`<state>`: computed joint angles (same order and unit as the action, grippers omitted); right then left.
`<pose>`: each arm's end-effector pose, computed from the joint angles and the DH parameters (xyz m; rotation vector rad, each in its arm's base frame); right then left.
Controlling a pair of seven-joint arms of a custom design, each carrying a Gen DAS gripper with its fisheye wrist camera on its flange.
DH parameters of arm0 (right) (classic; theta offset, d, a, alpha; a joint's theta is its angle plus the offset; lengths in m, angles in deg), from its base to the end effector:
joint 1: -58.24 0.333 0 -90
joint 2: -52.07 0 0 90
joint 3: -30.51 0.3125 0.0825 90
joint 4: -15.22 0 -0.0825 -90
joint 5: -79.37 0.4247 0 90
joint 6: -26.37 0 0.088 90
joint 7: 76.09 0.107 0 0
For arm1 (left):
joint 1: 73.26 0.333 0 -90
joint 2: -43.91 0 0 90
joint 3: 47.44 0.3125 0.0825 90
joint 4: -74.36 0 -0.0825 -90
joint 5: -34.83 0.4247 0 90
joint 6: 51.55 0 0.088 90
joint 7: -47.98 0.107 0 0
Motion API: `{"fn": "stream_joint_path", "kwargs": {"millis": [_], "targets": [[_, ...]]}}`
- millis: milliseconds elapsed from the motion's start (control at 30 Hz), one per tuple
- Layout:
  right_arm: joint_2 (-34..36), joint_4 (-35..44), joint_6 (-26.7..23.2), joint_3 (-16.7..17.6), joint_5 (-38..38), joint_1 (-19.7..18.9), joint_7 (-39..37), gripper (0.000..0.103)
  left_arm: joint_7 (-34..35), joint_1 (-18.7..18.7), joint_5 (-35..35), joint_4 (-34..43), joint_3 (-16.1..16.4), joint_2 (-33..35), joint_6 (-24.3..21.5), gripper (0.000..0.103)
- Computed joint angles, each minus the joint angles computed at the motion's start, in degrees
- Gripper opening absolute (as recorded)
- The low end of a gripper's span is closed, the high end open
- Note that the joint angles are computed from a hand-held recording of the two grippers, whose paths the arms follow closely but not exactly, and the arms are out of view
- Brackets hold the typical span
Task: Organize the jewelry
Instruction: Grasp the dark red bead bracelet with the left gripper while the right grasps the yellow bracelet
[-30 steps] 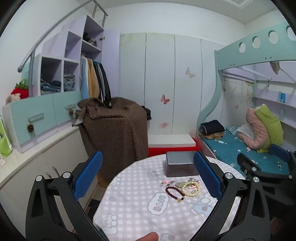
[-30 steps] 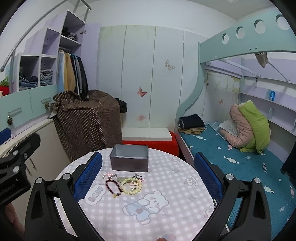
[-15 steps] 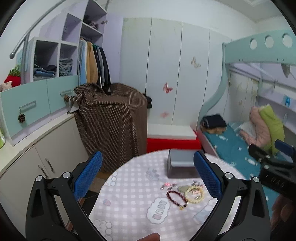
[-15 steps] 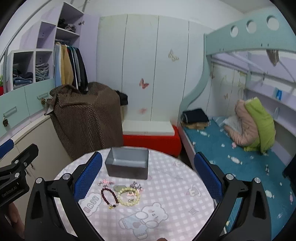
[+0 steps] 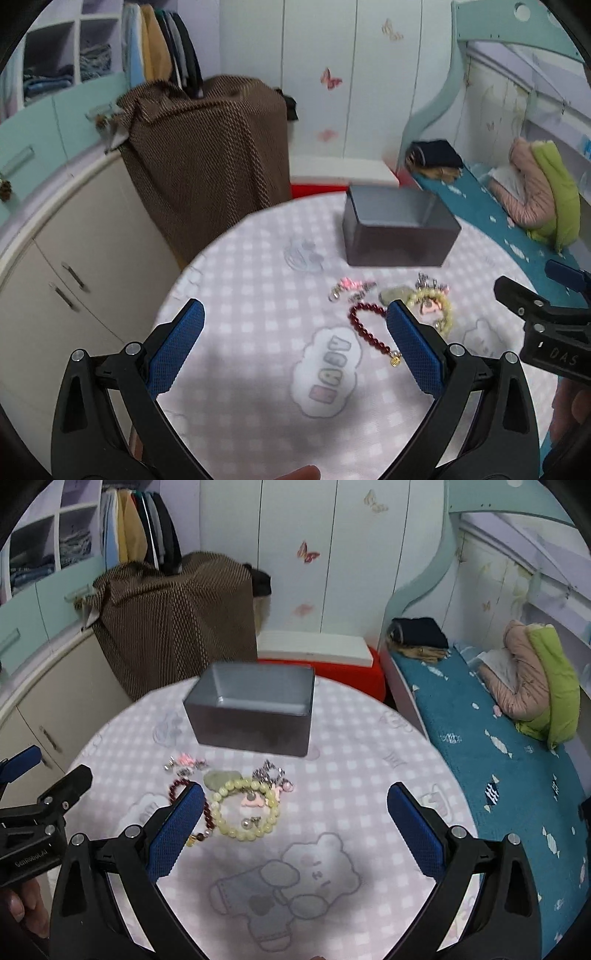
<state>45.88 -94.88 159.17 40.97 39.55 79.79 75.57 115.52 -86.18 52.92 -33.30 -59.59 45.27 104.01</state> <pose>0.5219 0.3171 0.5827 -1.6350 1.9208 -0.8230 0.5898 -0.2868 0.5720 -1.5022 1.9856 -0.8799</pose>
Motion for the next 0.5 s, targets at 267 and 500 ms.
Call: {"fn": "stream_joint_path", "kwargs": {"millis": [267, 500], "targets": [[1.9, 0.0, 0.0, -1.4, 4.7, -0.4, -3.8, 0.096, 2.5, -1.7, -2.1, 6.2, -0.2, 7.6, -6.0, 0.098], [3.5, 0.1, 0.9, -2.4, 6.9, -0.7, -6.0, 0.096, 4.2, -3.0, -4.4, 11.3, 0.3, 12.5, -10.0, 0.098]]}}
